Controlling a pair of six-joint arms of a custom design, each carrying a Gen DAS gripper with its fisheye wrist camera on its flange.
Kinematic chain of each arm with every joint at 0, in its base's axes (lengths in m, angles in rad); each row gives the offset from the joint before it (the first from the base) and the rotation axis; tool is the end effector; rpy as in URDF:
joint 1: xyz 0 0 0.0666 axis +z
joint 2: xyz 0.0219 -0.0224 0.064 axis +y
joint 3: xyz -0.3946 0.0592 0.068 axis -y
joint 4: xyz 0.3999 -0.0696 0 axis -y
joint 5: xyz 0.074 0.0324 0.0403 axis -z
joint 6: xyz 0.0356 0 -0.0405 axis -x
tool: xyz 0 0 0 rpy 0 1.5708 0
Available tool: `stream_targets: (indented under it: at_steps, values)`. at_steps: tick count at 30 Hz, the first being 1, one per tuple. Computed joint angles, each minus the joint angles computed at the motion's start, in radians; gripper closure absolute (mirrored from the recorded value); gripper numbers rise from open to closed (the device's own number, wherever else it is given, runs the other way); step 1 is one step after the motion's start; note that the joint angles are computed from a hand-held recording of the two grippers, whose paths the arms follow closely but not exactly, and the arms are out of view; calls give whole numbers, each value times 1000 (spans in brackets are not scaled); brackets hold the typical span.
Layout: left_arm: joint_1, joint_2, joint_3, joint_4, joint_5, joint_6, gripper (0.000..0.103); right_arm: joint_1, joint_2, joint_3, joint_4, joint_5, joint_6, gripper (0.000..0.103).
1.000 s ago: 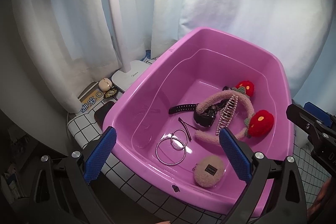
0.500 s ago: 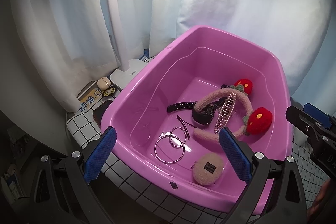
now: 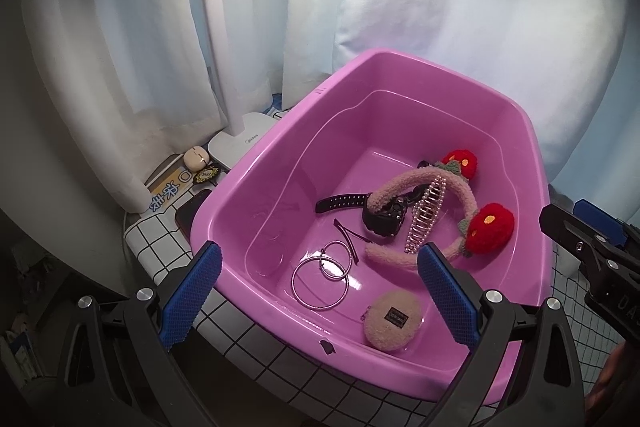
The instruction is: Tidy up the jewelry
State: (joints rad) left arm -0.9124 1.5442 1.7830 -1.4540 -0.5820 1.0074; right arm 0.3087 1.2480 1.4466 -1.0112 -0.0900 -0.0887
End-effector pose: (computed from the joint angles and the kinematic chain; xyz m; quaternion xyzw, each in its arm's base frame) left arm 0.3235 -0.3868 0.5241 -0.0955 0.9394 0.0232 0.3285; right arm 0.4073 0.1328 0.5257 -0.1184 0.9206 0.1139 0.3542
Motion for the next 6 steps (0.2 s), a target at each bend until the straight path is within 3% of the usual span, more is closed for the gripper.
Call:
stream_targets:
  at_steps: [6]
  values:
    - [0,5,10,-18,-13,0,7,-1,-2,-3,2,-1,-1,40]
